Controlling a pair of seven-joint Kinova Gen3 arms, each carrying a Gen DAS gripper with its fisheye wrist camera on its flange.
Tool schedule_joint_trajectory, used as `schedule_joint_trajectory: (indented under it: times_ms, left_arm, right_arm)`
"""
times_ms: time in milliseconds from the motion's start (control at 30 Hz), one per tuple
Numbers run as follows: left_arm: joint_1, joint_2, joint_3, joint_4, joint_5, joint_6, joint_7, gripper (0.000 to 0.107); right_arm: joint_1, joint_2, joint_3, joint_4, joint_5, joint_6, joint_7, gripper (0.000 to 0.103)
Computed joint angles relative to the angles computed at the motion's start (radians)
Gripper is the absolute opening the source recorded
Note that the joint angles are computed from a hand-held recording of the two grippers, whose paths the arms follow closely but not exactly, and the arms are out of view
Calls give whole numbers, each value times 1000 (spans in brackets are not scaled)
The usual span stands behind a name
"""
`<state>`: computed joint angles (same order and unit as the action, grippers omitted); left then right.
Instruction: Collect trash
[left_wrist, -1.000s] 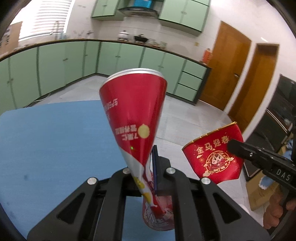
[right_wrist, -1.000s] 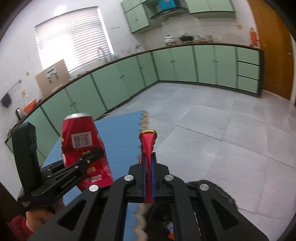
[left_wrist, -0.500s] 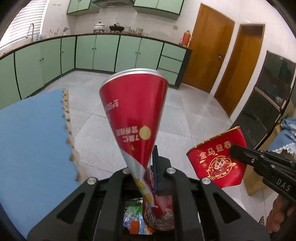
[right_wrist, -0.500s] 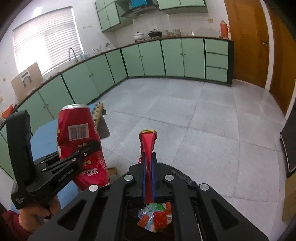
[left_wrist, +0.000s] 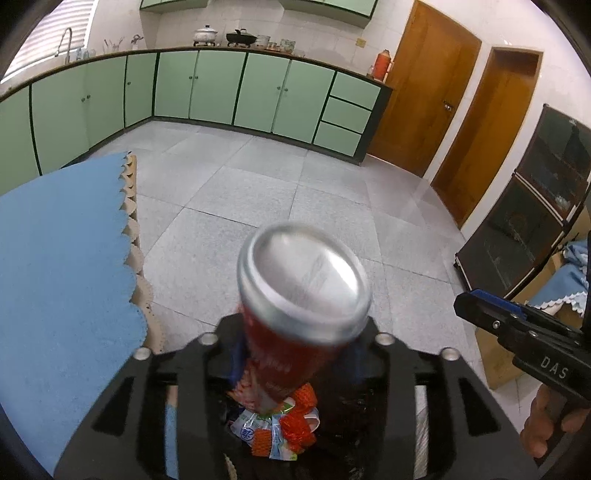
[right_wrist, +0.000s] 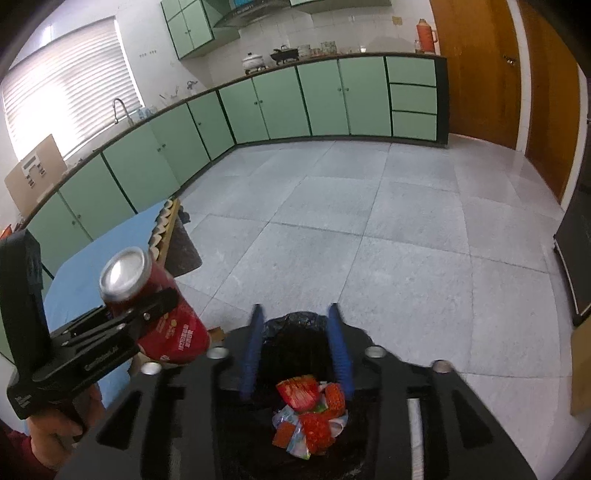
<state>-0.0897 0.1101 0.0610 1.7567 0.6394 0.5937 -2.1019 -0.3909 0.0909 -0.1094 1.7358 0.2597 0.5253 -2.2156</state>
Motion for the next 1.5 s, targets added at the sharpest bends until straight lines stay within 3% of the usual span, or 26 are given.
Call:
schedule_joint_trajectory:
  times_ms: [100, 133, 400, 600, 967, 1500]
  left_arm:
    - [-4, -13, 0, -1, 22, -7, -11, 74]
    - [-8, -20, -1, 4, 41, -6, -28, 79]
    - [6, -50, -18, 5, 73, 8, -62, 82]
    - [19, -84, -35, 20, 44, -14, -51, 85]
    - [32, -171, -89, 14, 2, 44, -37, 89]
    - [85, -368, -156, 44, -153, 82, 123, 92]
  right_arm:
    - [-22, -4, 5, -9, 64, 15, -66, 66]
    - [-22, -3, 5, -13, 73, 16, -74, 68]
    - [-32, -25, -3, -12, 166, 33, -168, 74]
    - [-45, -34, -14, -8, 256, 56, -254, 80]
    - [-45, -81, -54, -13, 273, 80, -240, 97]
    - [-18, -216, -153, -29, 183, 116, -106, 97]
